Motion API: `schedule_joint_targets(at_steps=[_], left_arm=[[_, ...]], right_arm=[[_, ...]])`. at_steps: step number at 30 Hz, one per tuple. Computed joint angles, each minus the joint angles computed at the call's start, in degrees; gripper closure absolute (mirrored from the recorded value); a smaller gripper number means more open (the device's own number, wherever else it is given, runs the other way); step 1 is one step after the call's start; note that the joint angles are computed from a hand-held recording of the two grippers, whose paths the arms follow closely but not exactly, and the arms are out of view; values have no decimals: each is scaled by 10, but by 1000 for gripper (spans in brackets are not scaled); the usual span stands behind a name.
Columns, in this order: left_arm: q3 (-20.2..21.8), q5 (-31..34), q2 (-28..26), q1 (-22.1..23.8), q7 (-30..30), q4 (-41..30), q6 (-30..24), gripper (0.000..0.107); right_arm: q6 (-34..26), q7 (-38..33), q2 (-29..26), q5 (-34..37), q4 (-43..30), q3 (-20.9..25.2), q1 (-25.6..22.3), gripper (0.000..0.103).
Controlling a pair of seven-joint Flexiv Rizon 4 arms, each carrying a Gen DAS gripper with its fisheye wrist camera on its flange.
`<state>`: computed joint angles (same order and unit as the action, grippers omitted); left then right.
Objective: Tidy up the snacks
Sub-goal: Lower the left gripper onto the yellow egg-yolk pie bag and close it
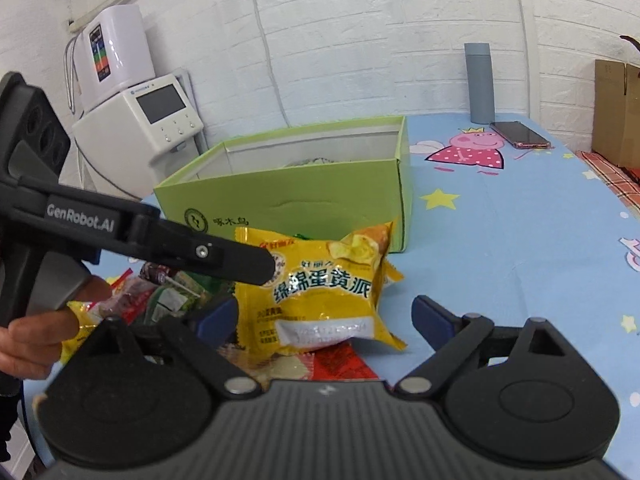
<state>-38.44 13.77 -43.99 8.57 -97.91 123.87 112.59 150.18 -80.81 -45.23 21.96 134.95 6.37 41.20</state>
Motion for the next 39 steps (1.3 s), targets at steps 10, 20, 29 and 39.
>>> schedule_joint_targets(at_steps=[10,20,29,39], left_arm=[[-47,0,-33,41,12,-7,2,93],[-7,59,91,62,-72,96,90,93],[141,104,123,14,-137,235,181,92],[239,105,59,-30,-117,260,285,45]], right_arm=[[-41,-1,11,-43,-19,-14,-7,31],[1,-62,58,24,-9,14,54,24],[27,-4,1,23,-4,82,110,18],[21,8,-17,93,-16,60,186,10]])
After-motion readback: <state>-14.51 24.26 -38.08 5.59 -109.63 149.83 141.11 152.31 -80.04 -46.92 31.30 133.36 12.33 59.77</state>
